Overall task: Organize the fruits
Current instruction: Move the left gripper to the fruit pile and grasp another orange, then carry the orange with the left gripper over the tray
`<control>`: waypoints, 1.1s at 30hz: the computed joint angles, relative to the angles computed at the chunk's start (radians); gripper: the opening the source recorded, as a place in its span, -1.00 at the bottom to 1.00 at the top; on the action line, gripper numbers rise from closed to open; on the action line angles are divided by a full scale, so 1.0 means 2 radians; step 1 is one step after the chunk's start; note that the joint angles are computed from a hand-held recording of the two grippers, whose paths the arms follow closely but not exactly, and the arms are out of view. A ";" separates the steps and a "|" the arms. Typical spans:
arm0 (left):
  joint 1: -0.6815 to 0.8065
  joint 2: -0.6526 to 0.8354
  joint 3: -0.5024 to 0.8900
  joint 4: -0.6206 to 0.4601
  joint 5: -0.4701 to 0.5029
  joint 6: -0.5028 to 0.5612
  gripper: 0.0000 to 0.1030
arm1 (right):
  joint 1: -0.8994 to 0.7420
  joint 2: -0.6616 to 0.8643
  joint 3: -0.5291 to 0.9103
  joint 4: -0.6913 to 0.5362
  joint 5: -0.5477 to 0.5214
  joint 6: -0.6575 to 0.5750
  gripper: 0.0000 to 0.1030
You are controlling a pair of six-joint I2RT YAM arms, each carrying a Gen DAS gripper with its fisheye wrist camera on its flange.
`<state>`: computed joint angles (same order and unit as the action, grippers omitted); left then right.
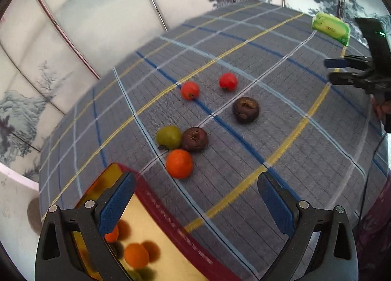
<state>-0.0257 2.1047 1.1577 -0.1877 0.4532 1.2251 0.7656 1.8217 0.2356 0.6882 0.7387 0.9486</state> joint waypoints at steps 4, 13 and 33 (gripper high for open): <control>-0.020 0.044 0.065 -0.030 -0.017 -0.025 0.89 | 0.005 0.007 -0.010 0.035 0.000 -0.009 0.60; -0.044 0.144 0.190 -0.100 -0.075 -0.054 -0.23 | 0.008 0.014 -0.017 0.063 -0.003 -0.018 0.60; 0.050 -0.119 -0.150 0.079 0.025 -0.187 -0.39 | -0.011 0.028 0.037 -0.031 -0.015 -0.020 0.65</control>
